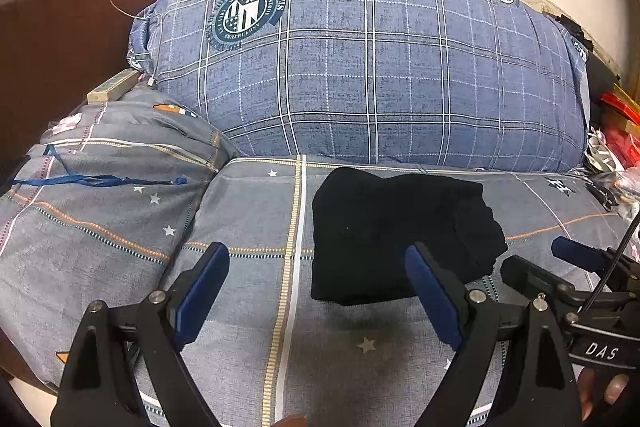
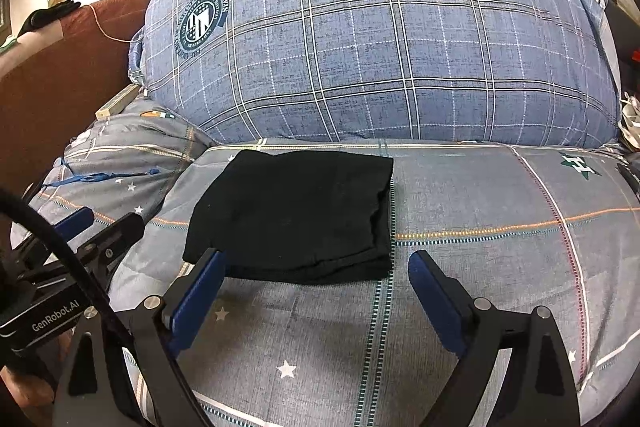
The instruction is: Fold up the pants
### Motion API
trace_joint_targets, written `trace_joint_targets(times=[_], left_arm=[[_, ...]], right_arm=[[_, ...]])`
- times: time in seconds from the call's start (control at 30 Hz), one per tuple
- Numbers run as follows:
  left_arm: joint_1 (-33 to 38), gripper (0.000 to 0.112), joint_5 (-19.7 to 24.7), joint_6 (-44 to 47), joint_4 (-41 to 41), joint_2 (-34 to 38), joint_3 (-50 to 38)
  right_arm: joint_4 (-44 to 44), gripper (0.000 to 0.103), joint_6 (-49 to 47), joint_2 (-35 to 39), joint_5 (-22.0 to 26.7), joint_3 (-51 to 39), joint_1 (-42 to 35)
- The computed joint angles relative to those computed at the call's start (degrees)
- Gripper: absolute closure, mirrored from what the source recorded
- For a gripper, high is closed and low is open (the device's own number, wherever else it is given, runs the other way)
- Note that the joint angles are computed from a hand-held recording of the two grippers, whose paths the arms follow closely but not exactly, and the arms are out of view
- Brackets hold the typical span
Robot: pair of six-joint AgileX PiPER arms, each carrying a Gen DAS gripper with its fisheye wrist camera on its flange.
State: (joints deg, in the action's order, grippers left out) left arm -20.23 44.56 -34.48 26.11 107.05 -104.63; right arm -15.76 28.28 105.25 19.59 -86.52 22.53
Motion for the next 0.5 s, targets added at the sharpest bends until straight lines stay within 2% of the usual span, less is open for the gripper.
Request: trace_joint_targets(times=[0.5], left_arm=[[0.48,0.023,-0.08,0.91,-1.72,0.68,-0.16]], right_arm=[[0.89,0.007,-1.12,0.81,0.63,-0.25,0.48]])
